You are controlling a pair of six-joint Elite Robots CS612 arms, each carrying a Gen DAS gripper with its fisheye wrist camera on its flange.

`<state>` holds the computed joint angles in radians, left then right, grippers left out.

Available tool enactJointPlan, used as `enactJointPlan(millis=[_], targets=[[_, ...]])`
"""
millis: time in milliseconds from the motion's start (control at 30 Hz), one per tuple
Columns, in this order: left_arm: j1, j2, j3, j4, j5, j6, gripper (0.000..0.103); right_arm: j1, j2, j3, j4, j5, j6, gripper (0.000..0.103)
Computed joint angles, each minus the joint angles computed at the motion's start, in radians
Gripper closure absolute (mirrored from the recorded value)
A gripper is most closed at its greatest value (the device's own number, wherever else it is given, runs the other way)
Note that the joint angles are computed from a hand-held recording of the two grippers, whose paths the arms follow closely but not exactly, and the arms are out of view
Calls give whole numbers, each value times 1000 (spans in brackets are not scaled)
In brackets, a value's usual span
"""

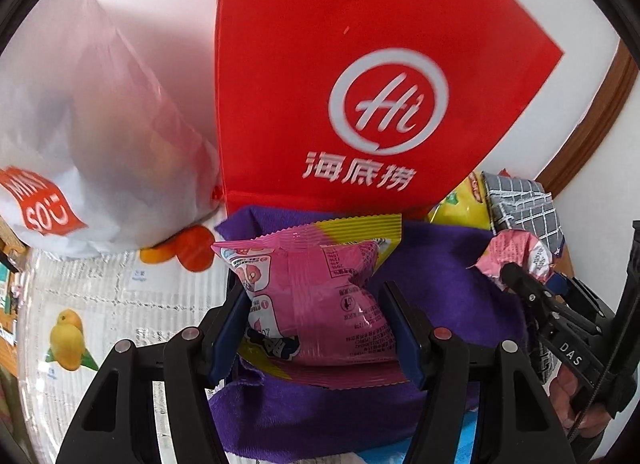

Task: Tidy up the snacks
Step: 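Lift and carry the pink bag and pink candy over the purple towel with both tools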

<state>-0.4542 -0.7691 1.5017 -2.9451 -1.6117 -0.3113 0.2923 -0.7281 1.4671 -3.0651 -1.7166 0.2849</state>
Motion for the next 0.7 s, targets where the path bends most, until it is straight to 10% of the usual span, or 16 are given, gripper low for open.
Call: enactJointPlan(millis=[700], targets=[[5,51,-53,93,-23,9,40,-7,30,-35,94,-29,-42,49]])
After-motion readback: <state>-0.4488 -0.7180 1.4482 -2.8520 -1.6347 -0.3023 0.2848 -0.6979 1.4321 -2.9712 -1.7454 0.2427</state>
